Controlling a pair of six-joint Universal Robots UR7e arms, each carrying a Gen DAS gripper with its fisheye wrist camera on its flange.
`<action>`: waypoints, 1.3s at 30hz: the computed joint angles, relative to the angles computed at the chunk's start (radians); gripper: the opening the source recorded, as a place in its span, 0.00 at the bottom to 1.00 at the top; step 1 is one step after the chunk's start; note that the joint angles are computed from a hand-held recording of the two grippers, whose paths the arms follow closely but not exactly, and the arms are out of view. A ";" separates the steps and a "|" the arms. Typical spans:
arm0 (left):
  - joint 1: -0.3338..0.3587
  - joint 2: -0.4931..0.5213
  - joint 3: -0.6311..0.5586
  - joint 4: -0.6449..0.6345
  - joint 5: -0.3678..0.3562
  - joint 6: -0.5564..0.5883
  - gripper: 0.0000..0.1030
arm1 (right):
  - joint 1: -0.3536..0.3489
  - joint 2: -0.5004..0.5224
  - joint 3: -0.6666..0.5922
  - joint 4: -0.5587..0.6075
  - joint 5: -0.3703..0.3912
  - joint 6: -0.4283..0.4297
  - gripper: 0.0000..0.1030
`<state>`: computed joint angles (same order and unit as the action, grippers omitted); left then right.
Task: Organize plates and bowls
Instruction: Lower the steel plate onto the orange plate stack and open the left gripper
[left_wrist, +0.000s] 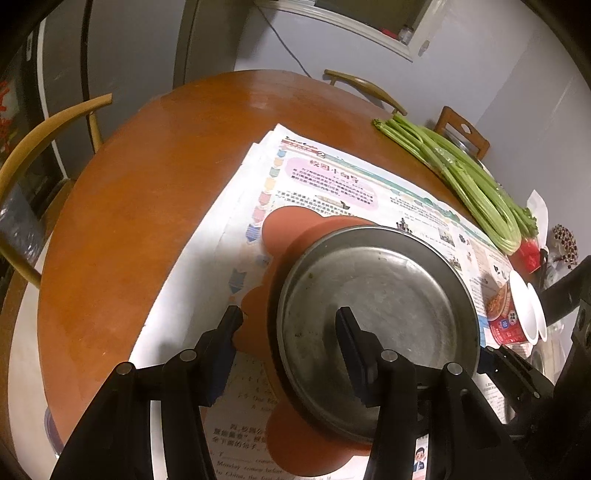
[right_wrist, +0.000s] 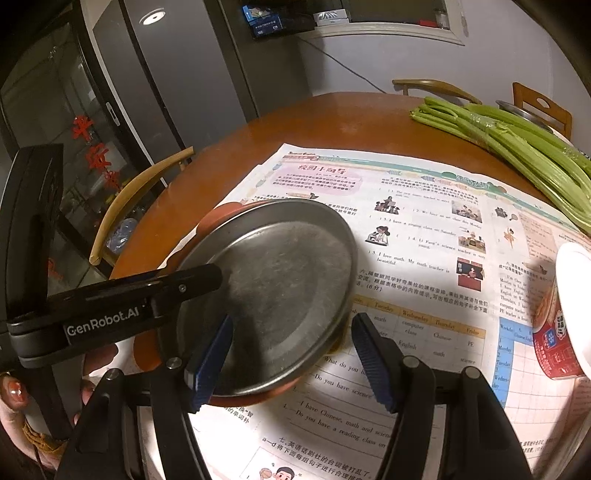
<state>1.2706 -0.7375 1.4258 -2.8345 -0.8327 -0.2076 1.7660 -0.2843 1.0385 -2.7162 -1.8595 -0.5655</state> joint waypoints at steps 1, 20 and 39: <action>-0.001 0.002 -0.003 0.003 0.002 0.001 0.52 | 0.000 0.001 0.000 -0.003 -0.003 0.000 0.65; -0.028 0.014 0.003 -0.046 0.067 0.057 0.52 | -0.007 -0.027 0.042 -0.110 -0.026 -0.002 0.65; -0.108 -0.032 0.146 -0.225 0.177 0.114 0.53 | -0.008 -0.132 0.190 -0.244 0.017 -0.019 0.65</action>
<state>1.1625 -0.7693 1.5721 -3.0600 -0.6557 -0.0938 1.7581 -0.4166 1.2285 -2.9607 -1.8420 -0.5845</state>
